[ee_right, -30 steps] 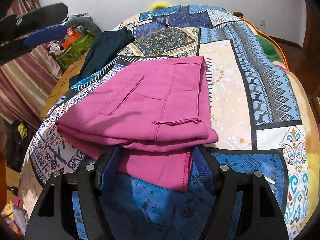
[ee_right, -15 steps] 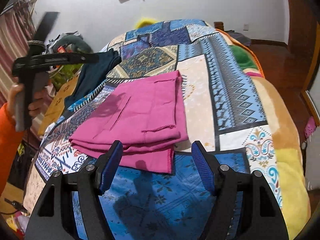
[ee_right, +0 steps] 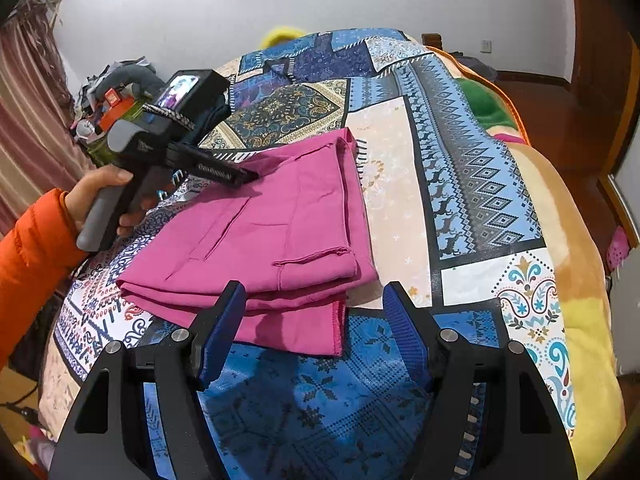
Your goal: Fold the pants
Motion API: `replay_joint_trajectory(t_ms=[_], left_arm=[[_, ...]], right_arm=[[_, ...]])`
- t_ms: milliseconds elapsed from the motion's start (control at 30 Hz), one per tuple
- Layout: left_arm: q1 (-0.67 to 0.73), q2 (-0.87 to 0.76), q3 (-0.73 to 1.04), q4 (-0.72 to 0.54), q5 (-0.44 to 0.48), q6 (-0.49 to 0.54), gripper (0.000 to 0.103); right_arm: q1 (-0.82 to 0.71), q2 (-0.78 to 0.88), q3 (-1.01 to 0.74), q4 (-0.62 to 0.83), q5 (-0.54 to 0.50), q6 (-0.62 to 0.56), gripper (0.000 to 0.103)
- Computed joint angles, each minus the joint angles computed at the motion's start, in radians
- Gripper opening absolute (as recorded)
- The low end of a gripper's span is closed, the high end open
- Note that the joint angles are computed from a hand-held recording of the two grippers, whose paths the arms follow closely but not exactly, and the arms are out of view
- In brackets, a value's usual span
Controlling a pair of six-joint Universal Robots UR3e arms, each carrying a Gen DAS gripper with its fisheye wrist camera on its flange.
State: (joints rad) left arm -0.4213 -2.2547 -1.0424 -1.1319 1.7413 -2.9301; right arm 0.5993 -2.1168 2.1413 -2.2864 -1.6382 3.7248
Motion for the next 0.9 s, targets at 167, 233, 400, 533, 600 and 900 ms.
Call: replay_joint_trajectory(t_ms=[167, 233, 400, 533, 600, 900], left_arm=[[0.022, 0.083, -0.103, -0.015, -0.032, 0.049, 0.1], [0.03, 0.143, -0.188, 0.01, -0.038, 0.064, 0.1], [0.073, 0.33, -0.373, -0.011, -0.086, 0.051, 0.1], [0.126, 0.493, -0.513, -0.045, -0.157, 0.043, 0.1], [0.162, 0.574, -0.582, -0.064, -0.216, 0.044, 0.1], [0.268, 0.911, -0.891, 0.012, -0.384, 0.062, 0.083]], right_arm=[[0.01, -0.007, -0.007, 0.006, -0.014, 0.0, 0.067], [0.014, -0.007, -0.011, 0.007, -0.02, 0.001, 0.067], [0.043, 0.006, -0.026, 0.005, -0.046, 0.009, 0.067], [0.055, 0.03, -0.027, -0.006, -0.045, 0.017, 0.067], [0.054, 0.038, -0.023, -0.011, -0.045, 0.019, 0.067], [-0.074, 0.001, 0.054, -0.031, 0.095, -0.039, 0.057]])
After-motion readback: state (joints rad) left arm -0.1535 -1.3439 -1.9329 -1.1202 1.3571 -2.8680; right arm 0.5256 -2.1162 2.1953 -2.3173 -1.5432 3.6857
